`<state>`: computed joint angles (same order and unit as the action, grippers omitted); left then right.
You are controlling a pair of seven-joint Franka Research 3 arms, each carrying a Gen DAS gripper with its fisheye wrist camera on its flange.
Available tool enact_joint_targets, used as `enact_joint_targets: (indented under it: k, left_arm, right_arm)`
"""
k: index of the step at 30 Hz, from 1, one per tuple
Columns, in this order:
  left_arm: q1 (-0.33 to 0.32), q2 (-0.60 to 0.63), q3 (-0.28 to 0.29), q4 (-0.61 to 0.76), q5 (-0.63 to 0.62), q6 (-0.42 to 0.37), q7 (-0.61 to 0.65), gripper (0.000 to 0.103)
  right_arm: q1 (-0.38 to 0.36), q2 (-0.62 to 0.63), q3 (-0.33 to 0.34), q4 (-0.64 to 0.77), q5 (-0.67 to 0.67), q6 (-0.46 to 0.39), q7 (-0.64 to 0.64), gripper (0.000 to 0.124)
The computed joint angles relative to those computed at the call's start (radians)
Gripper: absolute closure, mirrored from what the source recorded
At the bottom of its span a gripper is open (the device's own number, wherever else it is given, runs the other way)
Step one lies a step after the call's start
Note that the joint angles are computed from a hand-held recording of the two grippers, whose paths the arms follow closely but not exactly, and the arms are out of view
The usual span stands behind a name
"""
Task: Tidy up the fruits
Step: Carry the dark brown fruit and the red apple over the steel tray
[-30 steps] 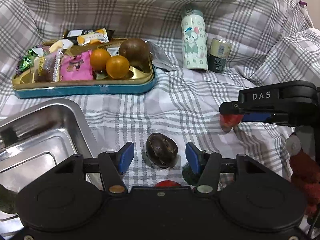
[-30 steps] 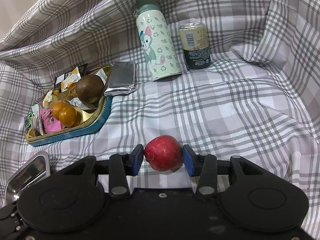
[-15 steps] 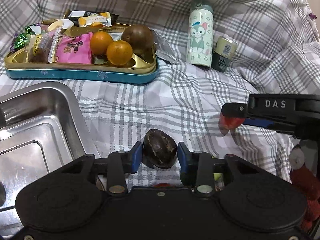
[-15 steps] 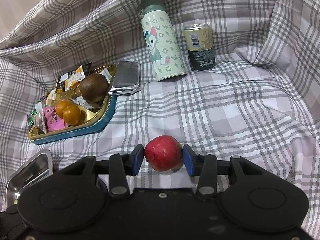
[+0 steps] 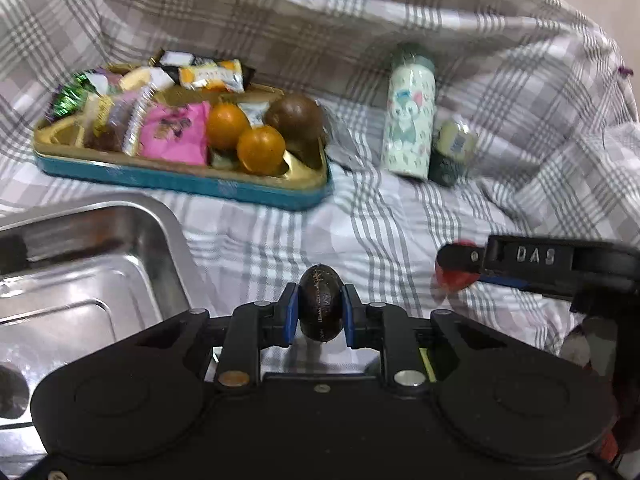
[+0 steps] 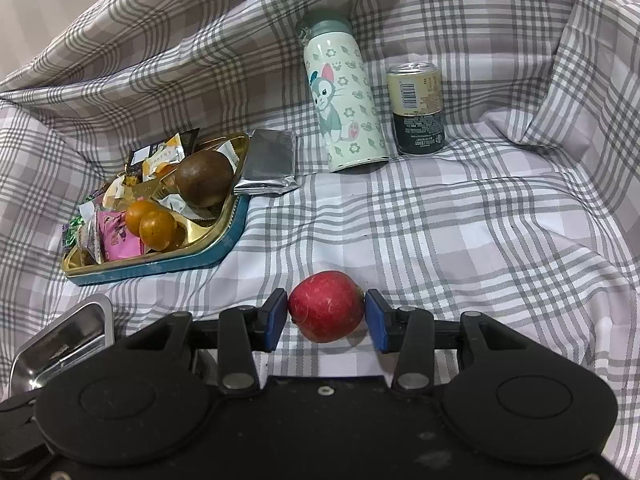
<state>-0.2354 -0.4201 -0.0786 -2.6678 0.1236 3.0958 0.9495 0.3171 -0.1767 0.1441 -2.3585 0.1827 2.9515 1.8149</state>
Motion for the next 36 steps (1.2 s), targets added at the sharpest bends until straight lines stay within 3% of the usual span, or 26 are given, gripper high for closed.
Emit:
enact_joint_targets:
  k: [8,16,23,27,30,36]
  left_arm:
    - [0.304,-0.135,-0.224,-0.058,0.122,0.044,-0.208,0.074]
    - [0.471,-0.276,-0.300,-0.070,0.226,-0.065,-0.386,0.074]
    - [0.509,-0.371,-0.265,-0.108,0.314,-0.144,-0.474,0.074]
    - [0.484,-0.417,-0.214,-0.141,0.336,-0.204,-0.493,0.074]
    - [0.462,-0.452,-0.184,-0.166,0.344,-0.261,-0.494,0.074]
    - [0.402,-0.511,-0.109,-0.216,0.315,-0.361,-0.487,0.074]
  right_arm:
    - [0.028,-0.005,-0.007,-0.009,0.045,0.028,-0.053,0.079]
    - [0.136,-0.009,-0.032,-0.015,0.182,0.101,-0.215,0.079]
    - [0.382,-0.006,-0.129,-0.010,0.446,0.198,-0.556,0.079]
    - [0.524,0.007,-0.191,0.018,0.656,0.210,-0.776,0.079]
    - [0.561,0.013,-0.191,0.030,0.759,0.200,-0.893,0.079]
    - [0.533,0.023,-0.127,0.039,0.846,0.186,-0.987,0.079]
